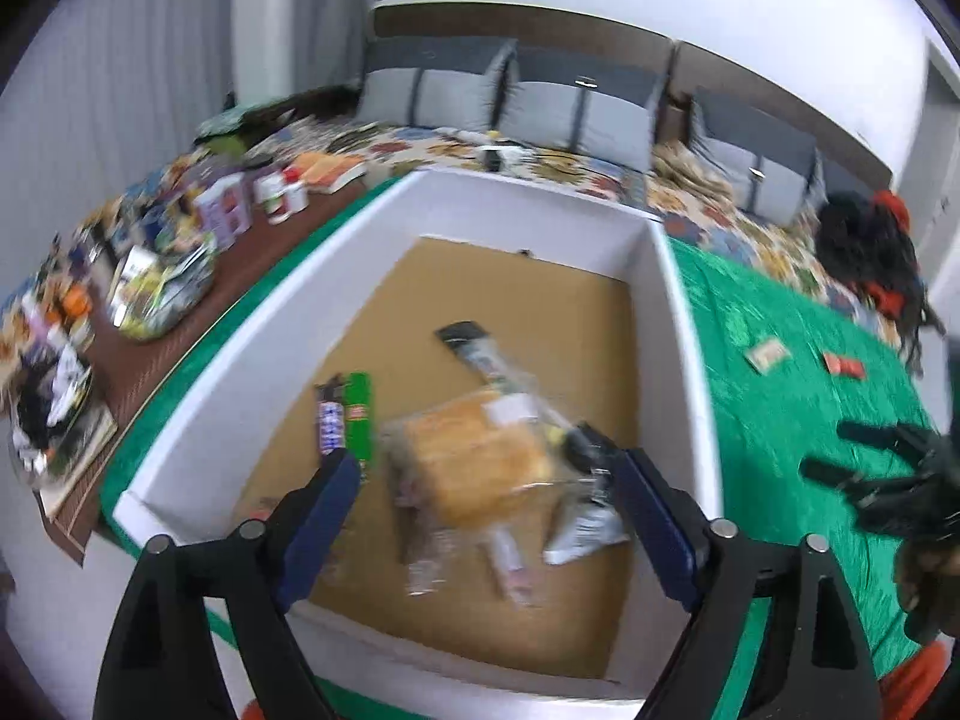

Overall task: Organize snacks
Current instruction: 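Withdraw both grippers from the box back over the green cloth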

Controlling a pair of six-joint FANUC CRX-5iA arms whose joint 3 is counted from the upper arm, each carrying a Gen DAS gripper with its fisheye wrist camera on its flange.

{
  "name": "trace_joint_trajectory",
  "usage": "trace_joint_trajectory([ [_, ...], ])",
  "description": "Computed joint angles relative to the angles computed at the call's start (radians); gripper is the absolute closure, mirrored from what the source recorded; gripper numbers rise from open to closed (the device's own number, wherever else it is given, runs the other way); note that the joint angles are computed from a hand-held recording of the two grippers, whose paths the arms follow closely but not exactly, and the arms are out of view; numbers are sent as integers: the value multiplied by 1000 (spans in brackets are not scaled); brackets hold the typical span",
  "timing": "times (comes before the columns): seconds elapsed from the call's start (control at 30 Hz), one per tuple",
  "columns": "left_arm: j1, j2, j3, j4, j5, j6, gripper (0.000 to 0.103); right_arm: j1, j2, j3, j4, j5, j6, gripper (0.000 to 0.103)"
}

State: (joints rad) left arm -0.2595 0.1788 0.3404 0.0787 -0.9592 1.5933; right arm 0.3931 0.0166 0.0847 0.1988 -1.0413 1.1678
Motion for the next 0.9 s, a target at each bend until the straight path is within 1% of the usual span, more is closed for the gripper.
trace_joint_trajectory([
  [0.07, -37, 13, 25, -17, -2, -1, 13, -41, -69, -154, 73, 13, -37, 19],
  [0.17, -89, 40, 72, -38, -11, -6, 13, -113, -163, -298, 116, 34, -72, 19],
  [0.3, -155, 87, 153, -73, -36, -5, 13, -212, -259, -435, 191, 47, -149, 19],
  [0.43, -203, 129, 221, -72, -59, -18, 13, -276, -295, -483, 218, 42, -206, 19],
  [0.63, -269, 174, 305, -108, -94, -41, 13, -327, -328, -541, 227, 88, -249, 19],
  [0.7, -278, 183, 313, -92, -101, -51, 13, -326, -346, -567, 234, 100, -270, 19],
  [0.83, -295, 204, 305, -25, -111, -83, 12, -342, -375, -606, 224, 155, -297, 19],
  [0.9, -310, 225, 303, 8, -130, -105, 12, -354, -381, -618, 213, 186, -309, 17],
])
